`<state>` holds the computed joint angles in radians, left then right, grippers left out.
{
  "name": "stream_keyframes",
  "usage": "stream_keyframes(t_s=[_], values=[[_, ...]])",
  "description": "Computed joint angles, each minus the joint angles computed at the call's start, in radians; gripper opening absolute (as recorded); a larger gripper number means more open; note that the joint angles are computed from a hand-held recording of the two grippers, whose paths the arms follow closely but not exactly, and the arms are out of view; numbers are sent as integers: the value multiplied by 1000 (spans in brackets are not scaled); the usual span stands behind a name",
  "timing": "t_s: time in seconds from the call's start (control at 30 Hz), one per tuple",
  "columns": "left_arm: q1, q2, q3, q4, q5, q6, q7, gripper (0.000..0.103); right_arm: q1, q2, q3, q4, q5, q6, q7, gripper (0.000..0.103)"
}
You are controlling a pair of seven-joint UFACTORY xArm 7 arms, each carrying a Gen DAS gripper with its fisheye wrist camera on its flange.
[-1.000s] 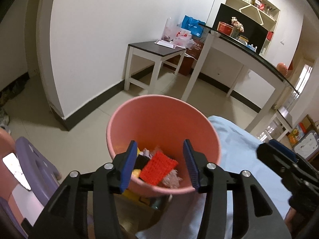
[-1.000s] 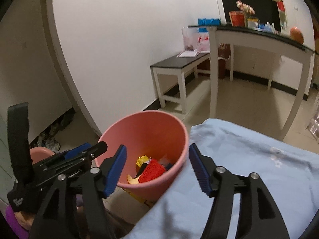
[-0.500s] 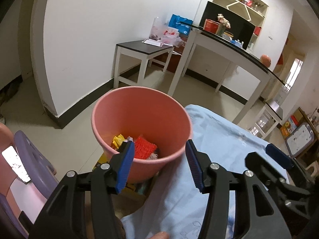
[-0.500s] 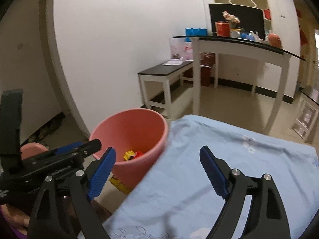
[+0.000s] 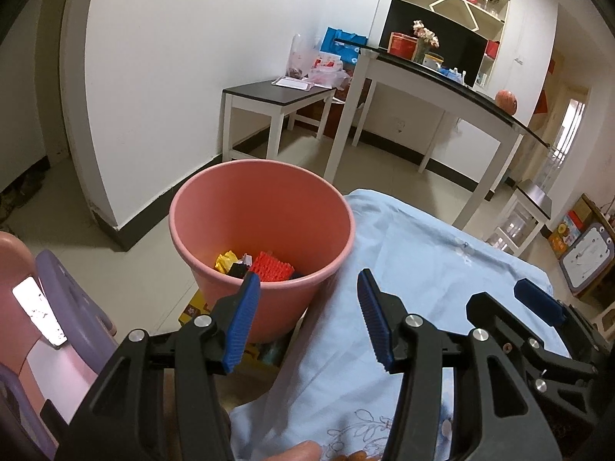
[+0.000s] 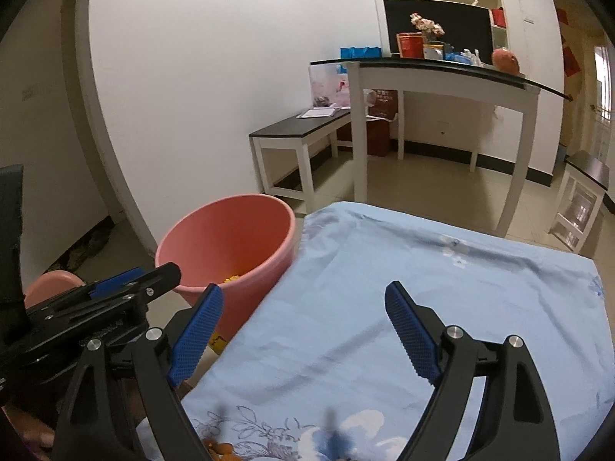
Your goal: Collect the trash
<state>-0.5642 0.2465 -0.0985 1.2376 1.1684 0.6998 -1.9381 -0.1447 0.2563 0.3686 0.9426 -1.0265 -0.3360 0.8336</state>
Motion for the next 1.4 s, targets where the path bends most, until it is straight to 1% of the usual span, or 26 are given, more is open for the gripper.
stream_keyframes(t_s=[0.03,0.07,0.13,0.2,0.23,0.3,0.33,0.37,0.47,0.53,0.67,0.73,0.8,0.97,1.4], values=[[-2,2,-1,1,-3,5,3,53,-44,6,41,13,-61,18,52,85],[-4,7,-3,7,-9,13,7,53,-107,17,103,31,-140,45,118,85],[-7,17,-3,18,-23,18,16,53,-169,29,167,42,-195,70,159,84],[-11,25,-2,28,-33,16,27,53,-172,24,167,28,-161,68,125,85],[-16,29,0,33,-33,19,31,53,-162,16,156,17,-135,59,100,85],[-25,29,2,34,-30,26,29,53,-169,9,160,9,-134,49,93,85],[-28,26,3,30,-29,26,24,53,-146,-1,133,-2,-111,29,70,85],[-29,27,4,31,-29,28,24,53,-102,-16,87,-18,-68,9,33,84],[-33,27,3,34,-33,36,24,53,-16,-44,-5,-53,15,-34,-39,84],[-36,26,4,36,-29,42,24,53,23,-57,-46,-67,42,-50,-62,84],[-40,18,0,31,-21,49,16,53,75,-72,-105,-82,52,-70,-62,84],[-43,18,-3,34,-18,56,15,53,104,-81,-135,-93,74,-78,-77,84],[-44,13,-5,29,-12,57,11,53,123,-87,-156,-101,95,-86,-89,84],[-47,9,-11,24,-2,67,0,53,150,-96,-182,-112,128,-91,-106,84],[-46,7,-16,26,-3,72,4,53,170,-113,-204,-139,170,-106,-130,84]])
